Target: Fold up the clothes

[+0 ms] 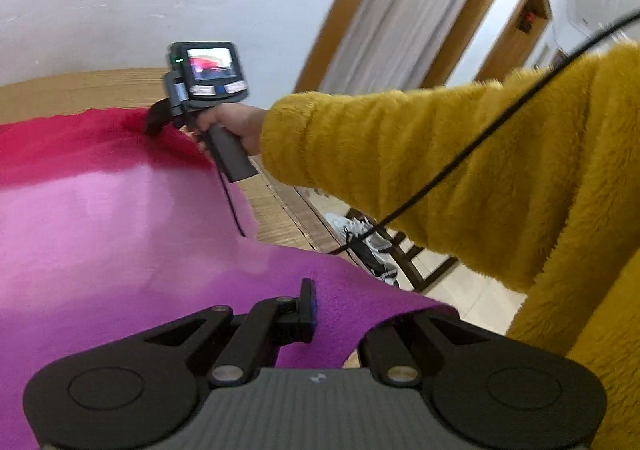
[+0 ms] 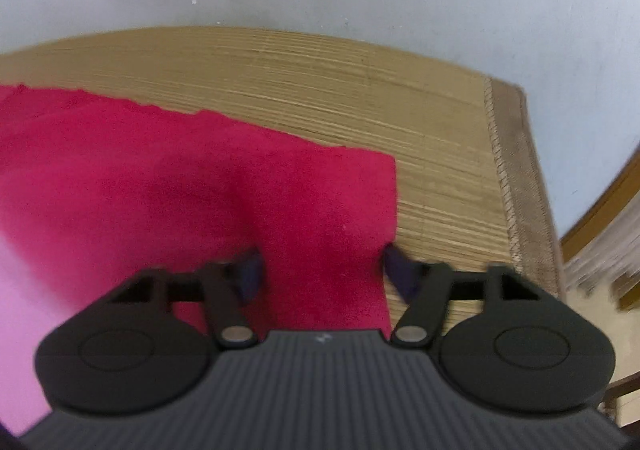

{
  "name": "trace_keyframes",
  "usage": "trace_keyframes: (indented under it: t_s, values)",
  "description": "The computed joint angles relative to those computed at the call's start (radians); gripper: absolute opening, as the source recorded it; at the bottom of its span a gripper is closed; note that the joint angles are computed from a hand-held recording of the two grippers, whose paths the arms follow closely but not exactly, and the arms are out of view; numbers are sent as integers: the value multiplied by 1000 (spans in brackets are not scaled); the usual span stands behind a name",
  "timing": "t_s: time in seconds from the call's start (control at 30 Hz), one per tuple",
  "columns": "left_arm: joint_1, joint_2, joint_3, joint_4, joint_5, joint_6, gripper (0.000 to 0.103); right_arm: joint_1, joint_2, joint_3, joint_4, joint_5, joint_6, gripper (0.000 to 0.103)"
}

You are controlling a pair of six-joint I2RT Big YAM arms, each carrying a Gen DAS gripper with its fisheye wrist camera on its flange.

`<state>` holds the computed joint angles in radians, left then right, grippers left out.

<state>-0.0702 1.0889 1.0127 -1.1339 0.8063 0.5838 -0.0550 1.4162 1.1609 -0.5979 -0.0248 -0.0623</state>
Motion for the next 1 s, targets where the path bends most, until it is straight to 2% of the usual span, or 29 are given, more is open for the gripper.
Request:
trace_keyframes:
  t_s: [0.03,0.2,0.37,0.43,0.47,0.57,0.73,0.83,0.9,1.0]
  values:
    - [7,0,1,1,5,-12,2,-5,8,9,-7,-11,12,8]
    - [93,-21,18,-40,67,-32,2,-55,-18,29,7,-79,70,7]
    - [182,-78,52,0,125,-164,2,-79,-1,103,34,-166,205,7]
    - [229,-127,55,35,130,-231,2,-70,-9,133,39,-201,287,7]
    - [255,-147,59,31,141,-248,2,-59,-10,151,45,-212,329,7]
    - [341,-197,61,34,159,-305,2,9,1,205,63,-187,371,7]
    - [511,-194,58,30,188,-321,2,191,64,320,75,-109,402,7]
    - [609,-154,54,19,224,-270,2,322,139,414,66,-37,416,7]
    - [686,-93,64,-22,260,-185,2,412,207,497,53,31,419,7]
    - [731,-15,60,-36,281,-113,2,525,321,632,26,117,447,7]
